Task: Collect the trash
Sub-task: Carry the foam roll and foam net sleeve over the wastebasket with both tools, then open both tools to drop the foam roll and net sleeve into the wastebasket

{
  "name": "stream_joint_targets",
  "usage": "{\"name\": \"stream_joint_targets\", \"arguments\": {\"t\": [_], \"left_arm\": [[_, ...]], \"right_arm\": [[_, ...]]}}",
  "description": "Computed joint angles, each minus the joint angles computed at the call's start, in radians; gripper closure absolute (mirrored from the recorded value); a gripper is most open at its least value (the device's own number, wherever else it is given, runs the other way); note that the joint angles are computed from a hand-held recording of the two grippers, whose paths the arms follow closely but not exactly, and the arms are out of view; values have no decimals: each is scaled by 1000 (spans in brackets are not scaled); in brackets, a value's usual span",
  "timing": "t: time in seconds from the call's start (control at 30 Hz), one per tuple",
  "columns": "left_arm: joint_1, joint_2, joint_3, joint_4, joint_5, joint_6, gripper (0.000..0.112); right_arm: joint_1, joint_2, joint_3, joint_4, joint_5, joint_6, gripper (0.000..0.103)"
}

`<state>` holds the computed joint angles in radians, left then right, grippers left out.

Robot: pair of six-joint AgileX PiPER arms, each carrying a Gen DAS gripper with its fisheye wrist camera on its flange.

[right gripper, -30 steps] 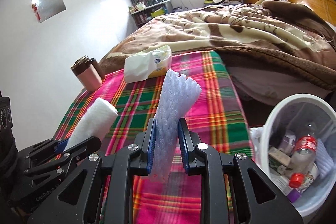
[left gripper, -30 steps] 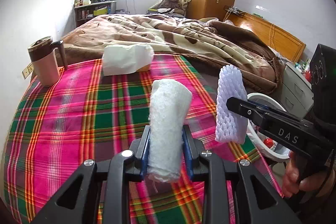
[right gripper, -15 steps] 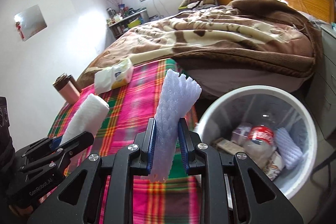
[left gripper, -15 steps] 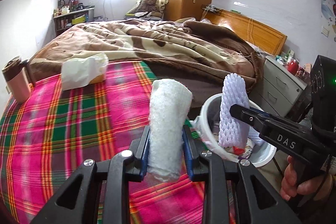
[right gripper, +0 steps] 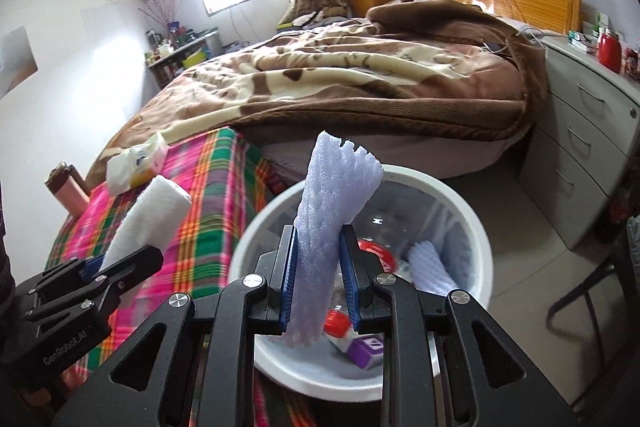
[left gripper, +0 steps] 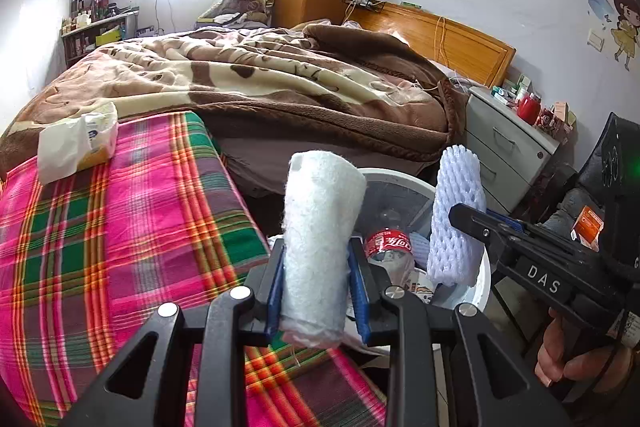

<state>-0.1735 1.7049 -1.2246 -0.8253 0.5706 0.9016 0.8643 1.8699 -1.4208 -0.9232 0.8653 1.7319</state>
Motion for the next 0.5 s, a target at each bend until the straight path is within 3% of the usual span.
{"name": "stream_joint_targets", "arguments": {"t": [0.5], "left_arm": [[-156, 57, -37, 114, -79, -148, 80]], "right_arm": [[-60, -31, 107, 62, -27, -41, 80]]}}
